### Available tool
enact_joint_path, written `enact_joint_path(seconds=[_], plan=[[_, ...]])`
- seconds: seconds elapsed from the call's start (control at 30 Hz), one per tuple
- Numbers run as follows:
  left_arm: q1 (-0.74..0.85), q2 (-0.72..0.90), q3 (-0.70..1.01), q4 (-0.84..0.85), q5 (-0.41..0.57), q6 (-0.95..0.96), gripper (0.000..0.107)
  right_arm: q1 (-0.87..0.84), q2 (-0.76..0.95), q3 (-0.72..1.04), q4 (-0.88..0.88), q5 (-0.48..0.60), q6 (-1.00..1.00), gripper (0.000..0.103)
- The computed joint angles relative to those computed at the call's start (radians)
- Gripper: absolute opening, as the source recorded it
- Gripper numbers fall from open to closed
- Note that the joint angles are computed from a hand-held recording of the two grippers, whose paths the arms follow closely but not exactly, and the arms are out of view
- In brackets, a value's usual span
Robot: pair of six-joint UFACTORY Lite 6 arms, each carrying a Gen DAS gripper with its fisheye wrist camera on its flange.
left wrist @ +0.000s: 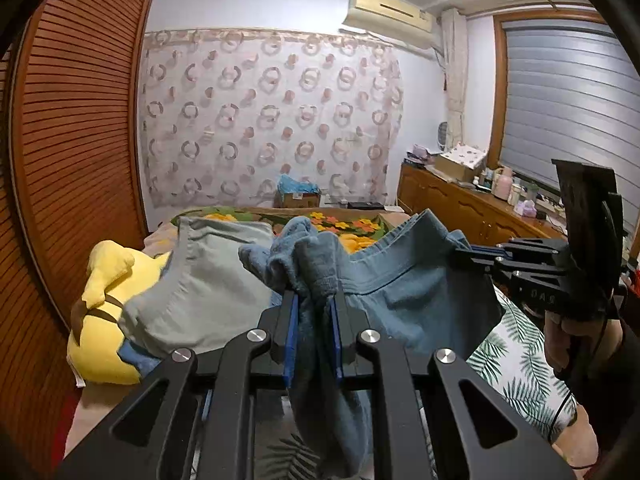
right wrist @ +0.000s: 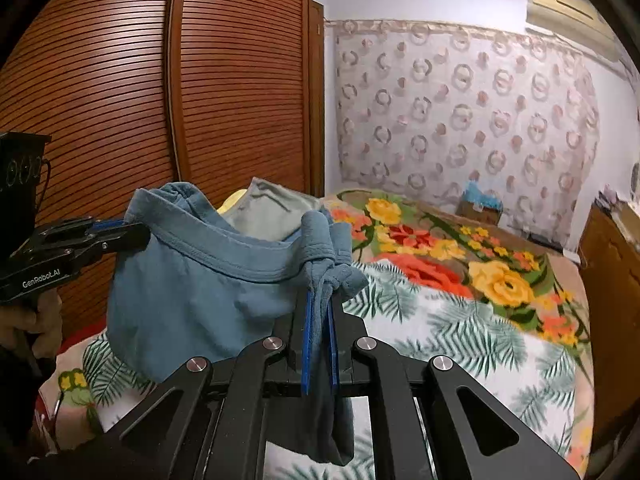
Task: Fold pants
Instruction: 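Lift the folded blue-grey shorts up off the bed with both tools, then carry the shorts over the jeans stack beside the yellow plush with both tools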
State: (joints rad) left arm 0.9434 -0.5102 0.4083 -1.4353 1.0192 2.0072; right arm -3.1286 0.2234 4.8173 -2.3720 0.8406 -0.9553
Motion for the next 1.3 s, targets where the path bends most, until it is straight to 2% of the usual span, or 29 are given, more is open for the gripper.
enact_joint_path(seconds=[0.23,0.4,0.87,1.07,1.23,1.3], plan=[[-0.035,0.125,0.113,-0.105,-0.051,0.039,0.015,0.078,-0.201,-0.235,-0.022,-0.033,0.017,0.007],[-0.010,0.215,0.173,-0.163,-0.017,0.080,0.015,0.130,-0.337,-0.385,-0.051,-0.068,0.000,0.007],[-0.019,0.475,0.239,-0.339,-0.118,0.245,0.015,0.271,-0.809,-0.929,-0.214,-0.029,0.041,0.007],[-0.015,0.478,0.175,-0.431,-0.113,0.334,0.015,0.301,-1.005,-1.213,-0.261,0.064,0.066,0.007],[0.000,0.492,0.177,-0.444,-0.117,0.315,0.015,0.296,-1.151,-1.442,-0.244,0.173,0.102,0.007],[-0.002,0.491,0.175,-0.451,-0.125,0.305,0.015,0.296,-1.176,-1.475,-0.241,0.183,0.101,0.007]])
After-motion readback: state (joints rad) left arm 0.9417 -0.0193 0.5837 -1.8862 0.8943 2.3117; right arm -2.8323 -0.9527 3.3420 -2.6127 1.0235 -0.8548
